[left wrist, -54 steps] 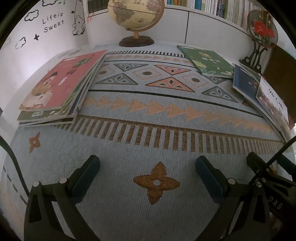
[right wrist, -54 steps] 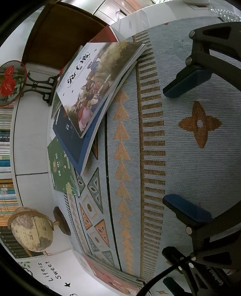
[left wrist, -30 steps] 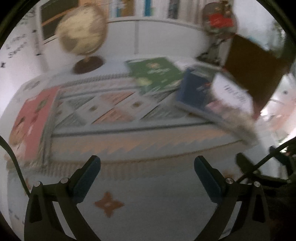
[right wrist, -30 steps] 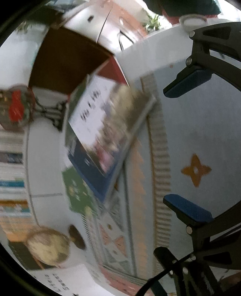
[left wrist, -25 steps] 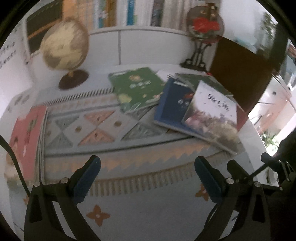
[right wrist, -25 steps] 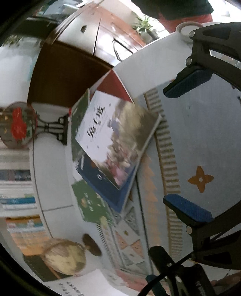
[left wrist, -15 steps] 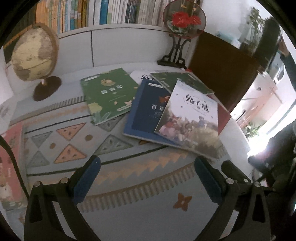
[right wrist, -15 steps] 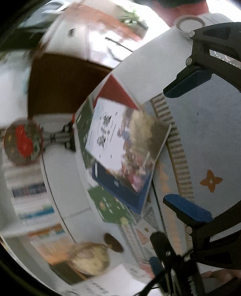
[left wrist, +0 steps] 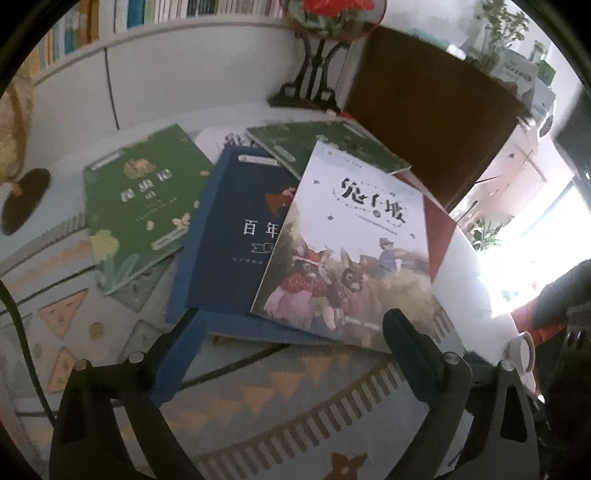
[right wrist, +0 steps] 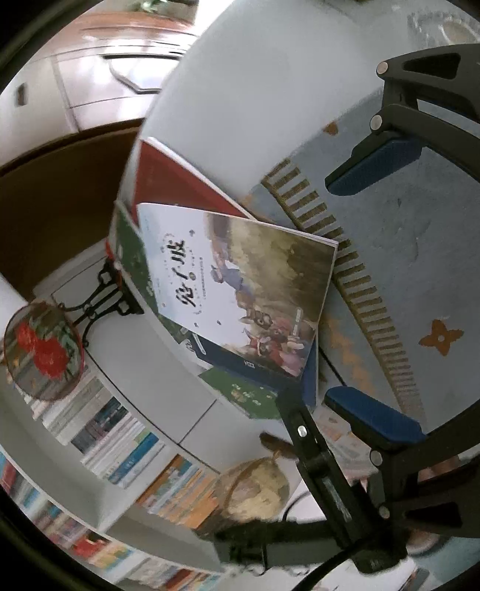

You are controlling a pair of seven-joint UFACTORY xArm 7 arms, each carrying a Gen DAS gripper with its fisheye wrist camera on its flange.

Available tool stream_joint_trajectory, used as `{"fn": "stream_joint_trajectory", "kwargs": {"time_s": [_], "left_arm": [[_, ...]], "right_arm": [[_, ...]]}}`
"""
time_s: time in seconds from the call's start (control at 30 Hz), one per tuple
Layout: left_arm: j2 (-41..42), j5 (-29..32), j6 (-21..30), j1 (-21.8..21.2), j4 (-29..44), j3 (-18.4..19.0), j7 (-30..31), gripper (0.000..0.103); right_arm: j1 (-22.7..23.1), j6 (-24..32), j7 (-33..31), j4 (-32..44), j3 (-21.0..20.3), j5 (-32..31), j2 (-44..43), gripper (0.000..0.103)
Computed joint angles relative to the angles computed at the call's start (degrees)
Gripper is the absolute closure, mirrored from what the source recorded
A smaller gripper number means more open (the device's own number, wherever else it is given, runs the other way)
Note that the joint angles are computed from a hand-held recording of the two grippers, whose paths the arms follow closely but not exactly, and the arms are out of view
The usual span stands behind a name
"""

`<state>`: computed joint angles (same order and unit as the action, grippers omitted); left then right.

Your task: Organize books

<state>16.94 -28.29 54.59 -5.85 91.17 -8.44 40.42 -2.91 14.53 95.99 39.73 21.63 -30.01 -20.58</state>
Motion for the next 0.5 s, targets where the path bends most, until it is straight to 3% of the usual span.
{"fn": "stream_joint_trajectory", "kwargs": {"time_s": [0.1,0.17,0.23,0.37,0.47,0.5], "left_arm": [[3.22,2.65,2.05,-1.0,2.4,0.39,-4.09,0.021],[4.04,2.89,2.54,-0.92,2.42,0.11,-4.93,0.022],[3.14,2.04,0.8,-0.51,0.55,-0.53,-2.85,0.024],[4.28,-0.28,3.22,0.35,2.6,-1.0,-2.83,0.025],[4.78,-1.29,4.38,0.78,3.46,-1.18,-2.41,0.038],[4.53,-1.0,4.4,0.7,3.29,-1.06,-2.35,0.042]], "right_arm": [[2.04,-8.36,-1.24,-2.41,-3.16,4.32,2.42,0.002],[1.28,-13.0,-1.66,-3.42,-2.69,6.9,3.9,0.003],[-3.87,-14.06,0.42,-3.13,1.78,5.92,4.0,0.003],[-3.27,-14.01,-4.33,-1.48,0.92,8.62,6.15,0.004],[-6.32,-13.83,-3.19,-0.8,3.33,8.05,6.53,0.011],[-4.86,-14.17,-4.14,-1.08,1.74,9.41,6.84,0.016]]}}
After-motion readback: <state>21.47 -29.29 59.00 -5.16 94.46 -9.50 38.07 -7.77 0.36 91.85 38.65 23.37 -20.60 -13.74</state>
